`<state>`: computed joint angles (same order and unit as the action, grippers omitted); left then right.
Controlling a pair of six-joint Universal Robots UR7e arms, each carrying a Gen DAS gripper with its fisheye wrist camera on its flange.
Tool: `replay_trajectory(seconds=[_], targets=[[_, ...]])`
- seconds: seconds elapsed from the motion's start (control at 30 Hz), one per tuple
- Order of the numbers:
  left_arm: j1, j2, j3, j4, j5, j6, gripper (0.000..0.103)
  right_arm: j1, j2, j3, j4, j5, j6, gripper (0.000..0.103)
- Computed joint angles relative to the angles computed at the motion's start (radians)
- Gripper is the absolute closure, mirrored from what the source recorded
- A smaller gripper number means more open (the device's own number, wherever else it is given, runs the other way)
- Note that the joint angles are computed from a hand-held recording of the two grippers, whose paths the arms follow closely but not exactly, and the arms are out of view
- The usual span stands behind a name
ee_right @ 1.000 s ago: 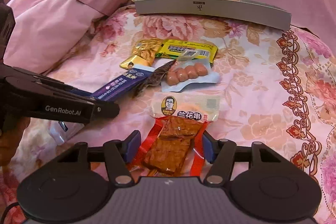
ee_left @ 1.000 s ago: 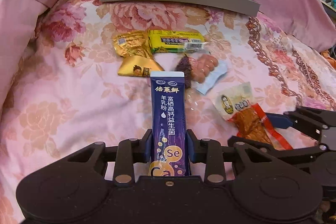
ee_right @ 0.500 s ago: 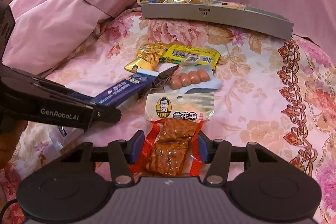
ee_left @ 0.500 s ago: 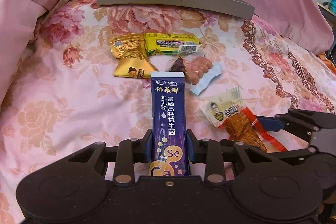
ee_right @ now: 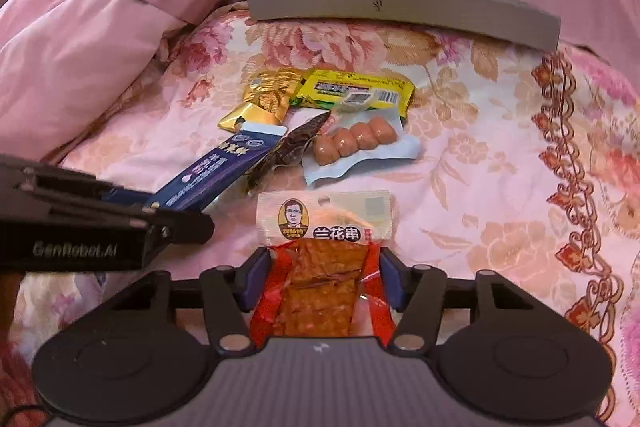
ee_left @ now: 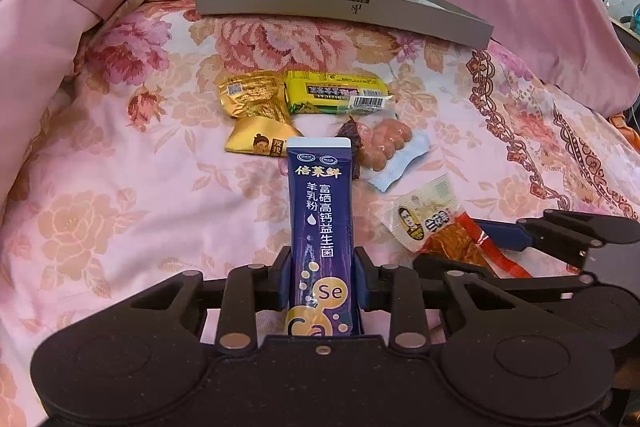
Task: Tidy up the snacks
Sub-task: 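Lift the blue stick with the left gripper while the right lifts the tofu pack, then carry the blue stick left and tofu pack right over the gray tray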
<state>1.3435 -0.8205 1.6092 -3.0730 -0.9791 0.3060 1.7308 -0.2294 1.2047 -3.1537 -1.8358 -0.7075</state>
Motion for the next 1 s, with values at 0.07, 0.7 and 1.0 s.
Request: replay_trajectory(seconds=[0.07, 0.7, 1.0], targets=[[0.001, 0.000, 0.000, -0.006, -0.002, 0.000, 0.071, -0.001, -0.010, 0.018, -0.020, 0.010, -0.012, 0.050], [0.003, 0.018, -0.011, -0.126, 0.010, 0.015, 0.071, -0.016, -0.036, 0.084, -0.172, 0.102, -0.043, 0.055], [0.005, 0.020, -0.010, -0.152, 0.004, 0.016, 0.071, -0.025, -0.037, 0.092, -0.235, 0.148, -0.039, 0.057]])
